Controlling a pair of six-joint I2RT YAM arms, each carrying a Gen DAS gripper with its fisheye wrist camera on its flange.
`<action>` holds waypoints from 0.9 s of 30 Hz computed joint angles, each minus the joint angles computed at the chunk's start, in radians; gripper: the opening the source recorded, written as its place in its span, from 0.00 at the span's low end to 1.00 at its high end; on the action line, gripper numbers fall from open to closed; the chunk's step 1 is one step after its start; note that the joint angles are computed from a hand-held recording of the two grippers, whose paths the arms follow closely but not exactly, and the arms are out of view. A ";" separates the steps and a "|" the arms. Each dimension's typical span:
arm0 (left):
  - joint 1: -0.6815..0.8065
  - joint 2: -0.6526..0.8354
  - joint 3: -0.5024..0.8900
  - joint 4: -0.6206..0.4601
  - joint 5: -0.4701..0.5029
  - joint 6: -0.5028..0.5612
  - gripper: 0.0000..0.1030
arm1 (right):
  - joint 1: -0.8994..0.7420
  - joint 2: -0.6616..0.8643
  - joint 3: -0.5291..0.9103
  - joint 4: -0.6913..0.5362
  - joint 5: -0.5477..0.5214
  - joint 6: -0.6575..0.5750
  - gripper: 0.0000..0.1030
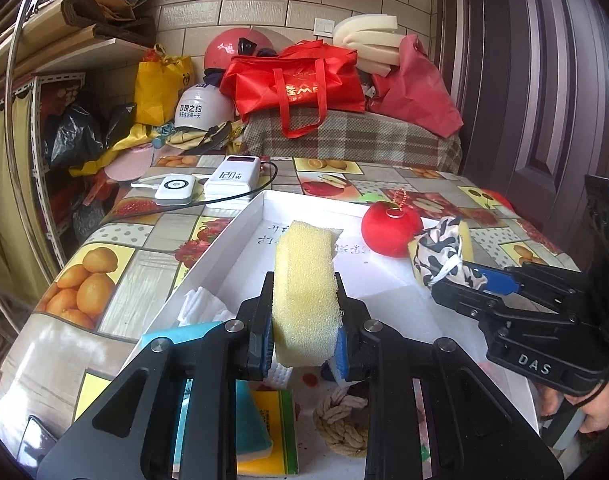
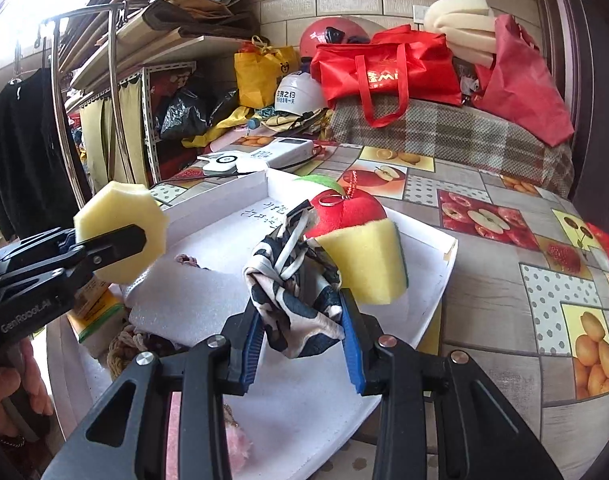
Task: Organize soft objects
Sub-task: 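Lower the foam block and zebra cloth into the box and open both grippers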
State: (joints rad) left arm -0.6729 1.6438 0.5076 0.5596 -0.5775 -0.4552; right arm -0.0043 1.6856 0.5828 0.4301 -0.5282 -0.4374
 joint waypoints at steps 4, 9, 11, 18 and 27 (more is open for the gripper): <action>-0.003 0.033 0.043 -0.031 -0.013 0.018 0.22 | 0.034 -0.044 -0.085 0.113 0.026 -0.047 0.34; -0.006 0.048 0.063 -0.041 -0.021 0.030 0.22 | 0.054 -0.051 -0.109 0.155 0.049 -0.067 0.34; -0.005 0.047 0.065 -0.043 -0.022 0.026 0.22 | 0.049 -0.047 -0.102 0.151 0.045 -0.059 0.36; -0.008 0.028 0.037 -0.020 -0.084 -0.014 0.95 | 0.043 -0.049 -0.122 0.202 0.043 -0.043 0.87; -0.032 0.017 0.010 0.013 -0.157 -0.015 1.00 | 0.038 -0.047 -0.140 0.258 0.057 -0.012 1.00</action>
State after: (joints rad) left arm -0.7048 1.6613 0.5179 0.5726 -0.7341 -0.4699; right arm 0.0337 1.6386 0.4431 0.6882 -0.4716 -0.4497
